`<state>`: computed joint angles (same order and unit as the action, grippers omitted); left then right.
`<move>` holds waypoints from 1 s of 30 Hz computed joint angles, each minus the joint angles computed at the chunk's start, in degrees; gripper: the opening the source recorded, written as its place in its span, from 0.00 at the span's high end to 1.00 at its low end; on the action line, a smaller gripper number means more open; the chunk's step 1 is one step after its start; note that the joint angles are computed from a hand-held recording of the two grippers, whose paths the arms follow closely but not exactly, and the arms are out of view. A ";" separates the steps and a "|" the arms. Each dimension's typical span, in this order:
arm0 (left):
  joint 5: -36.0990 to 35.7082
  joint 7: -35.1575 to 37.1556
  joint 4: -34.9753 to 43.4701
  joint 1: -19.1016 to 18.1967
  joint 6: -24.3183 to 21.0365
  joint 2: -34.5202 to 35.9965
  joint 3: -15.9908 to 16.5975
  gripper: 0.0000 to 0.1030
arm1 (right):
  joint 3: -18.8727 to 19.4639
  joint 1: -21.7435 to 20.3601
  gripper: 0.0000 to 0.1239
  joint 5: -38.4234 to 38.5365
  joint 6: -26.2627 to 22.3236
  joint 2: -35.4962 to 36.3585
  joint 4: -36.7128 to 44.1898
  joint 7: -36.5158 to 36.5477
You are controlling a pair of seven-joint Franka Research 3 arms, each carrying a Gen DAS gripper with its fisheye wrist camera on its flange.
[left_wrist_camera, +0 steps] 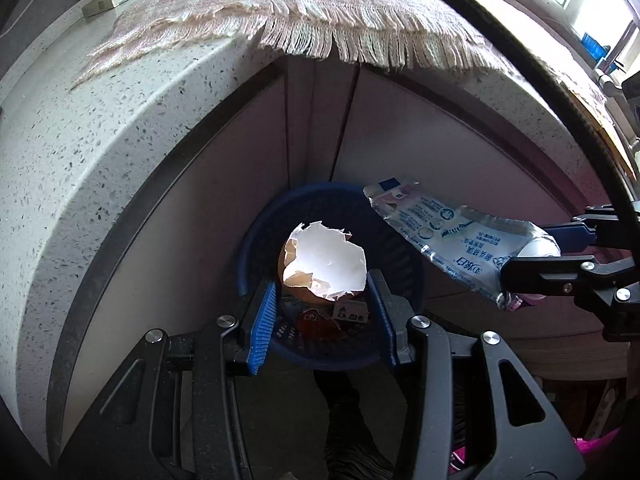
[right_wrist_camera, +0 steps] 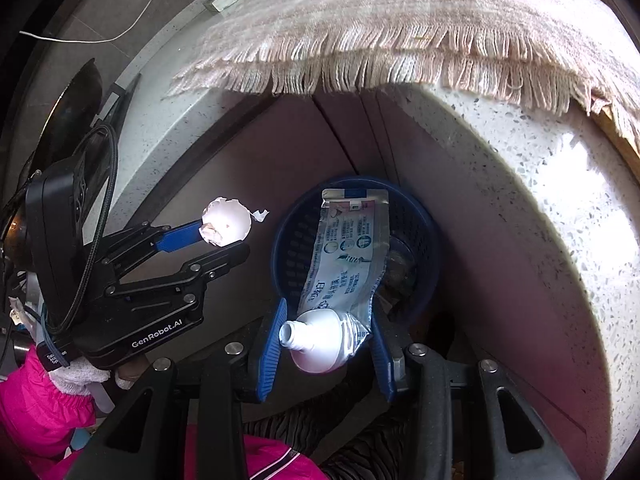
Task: Collect trash
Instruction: 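Open the left tool over the basket while the right tool releases the tube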
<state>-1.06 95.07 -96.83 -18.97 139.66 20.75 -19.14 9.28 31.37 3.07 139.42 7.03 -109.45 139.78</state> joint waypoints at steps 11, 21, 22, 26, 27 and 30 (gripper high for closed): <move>3.64 -2.94 2.79 -1.29 -0.34 3.69 0.84 0.57 | -0.98 0.21 0.66 -1.20 -1.31 3.49 2.93 -0.69; 5.76 -3.09 1.94 -1.67 1.45 3.22 0.90 0.36 | -1.98 1.00 0.60 -3.23 -4.02 5.98 6.94 1.56; 5.64 -2.97 1.85 -1.54 1.51 3.15 0.78 0.36 | -2.08 1.11 0.58 -3.68 -3.92 6.08 7.06 1.89; 5.94 -3.06 3.31 -1.68 0.25 3.66 0.86 0.36 | -2.14 1.06 0.56 -4.27 -3.51 5.45 6.59 2.24; 5.94 -3.07 3.39 -1.67 0.28 3.73 0.86 0.36 | -2.12 1.02 0.56 -4.33 -3.44 5.41 6.63 2.27; 5.73 -2.62 4.67 -1.37 -0.50 3.98 0.87 0.36 | -2.17 0.86 0.56 -4.54 -3.66 5.43 7.21 2.18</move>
